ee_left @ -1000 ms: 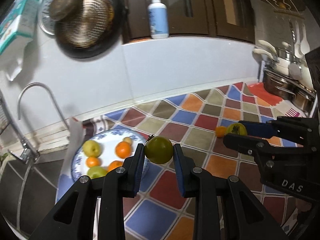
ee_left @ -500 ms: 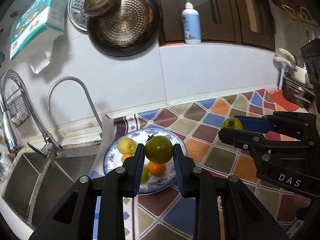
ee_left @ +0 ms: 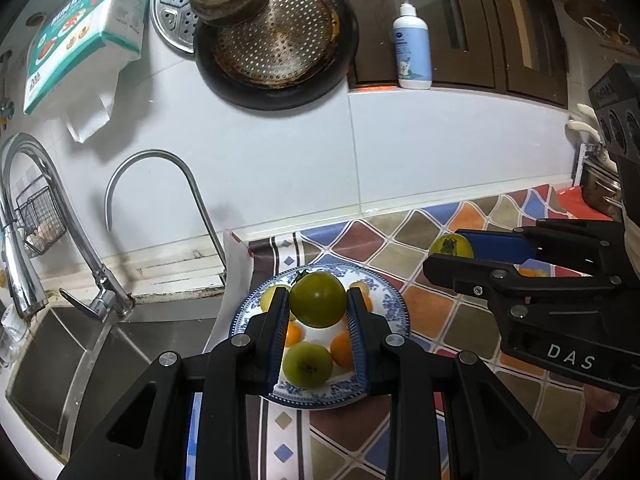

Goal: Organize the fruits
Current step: 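Carry both held fruits over the white plate, then open both tools to release the fruits onto the plate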

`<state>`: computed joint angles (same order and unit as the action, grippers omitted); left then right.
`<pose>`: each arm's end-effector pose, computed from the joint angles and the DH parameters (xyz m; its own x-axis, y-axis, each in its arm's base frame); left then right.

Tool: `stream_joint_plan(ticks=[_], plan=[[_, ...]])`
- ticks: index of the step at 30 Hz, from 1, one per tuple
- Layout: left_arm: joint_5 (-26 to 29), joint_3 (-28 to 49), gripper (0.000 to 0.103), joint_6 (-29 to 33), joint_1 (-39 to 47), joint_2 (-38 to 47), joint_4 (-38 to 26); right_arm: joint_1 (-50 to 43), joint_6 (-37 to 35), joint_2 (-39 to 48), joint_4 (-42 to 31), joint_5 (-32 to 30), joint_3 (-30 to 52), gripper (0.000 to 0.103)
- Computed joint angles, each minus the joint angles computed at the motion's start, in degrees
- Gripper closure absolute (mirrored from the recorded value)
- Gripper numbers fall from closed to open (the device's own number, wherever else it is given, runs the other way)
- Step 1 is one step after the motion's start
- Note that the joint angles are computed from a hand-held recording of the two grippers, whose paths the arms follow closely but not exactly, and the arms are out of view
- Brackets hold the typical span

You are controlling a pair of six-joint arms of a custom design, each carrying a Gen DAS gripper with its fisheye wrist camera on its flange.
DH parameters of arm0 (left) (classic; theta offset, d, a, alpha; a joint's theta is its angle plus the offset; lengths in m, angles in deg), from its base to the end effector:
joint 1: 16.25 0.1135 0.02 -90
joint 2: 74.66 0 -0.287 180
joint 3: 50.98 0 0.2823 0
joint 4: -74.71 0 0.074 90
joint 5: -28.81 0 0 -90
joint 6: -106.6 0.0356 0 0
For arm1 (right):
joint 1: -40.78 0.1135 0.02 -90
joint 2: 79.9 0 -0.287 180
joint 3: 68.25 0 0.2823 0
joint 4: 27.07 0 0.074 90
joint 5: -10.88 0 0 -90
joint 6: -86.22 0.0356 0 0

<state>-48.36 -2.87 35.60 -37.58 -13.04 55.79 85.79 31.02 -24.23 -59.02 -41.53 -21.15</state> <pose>0.2298 -0.0982 0.2418 -0.3000 0.4579 -0.8368 0.6630 0.7308 0.1622 0.1674 0.1367 0.2420 -0.5099 0.1296 -0.8504 0.0712 0.9916 0.1084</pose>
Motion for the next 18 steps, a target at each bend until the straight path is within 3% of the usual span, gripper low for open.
stream_joint_plan(ticks=[18], plan=[[2.4,7.6,0.074,3.7,2.5,21.1,7.9,-15.0,-11.7,16.6,15.9,-16.0,2.5,0.072]])
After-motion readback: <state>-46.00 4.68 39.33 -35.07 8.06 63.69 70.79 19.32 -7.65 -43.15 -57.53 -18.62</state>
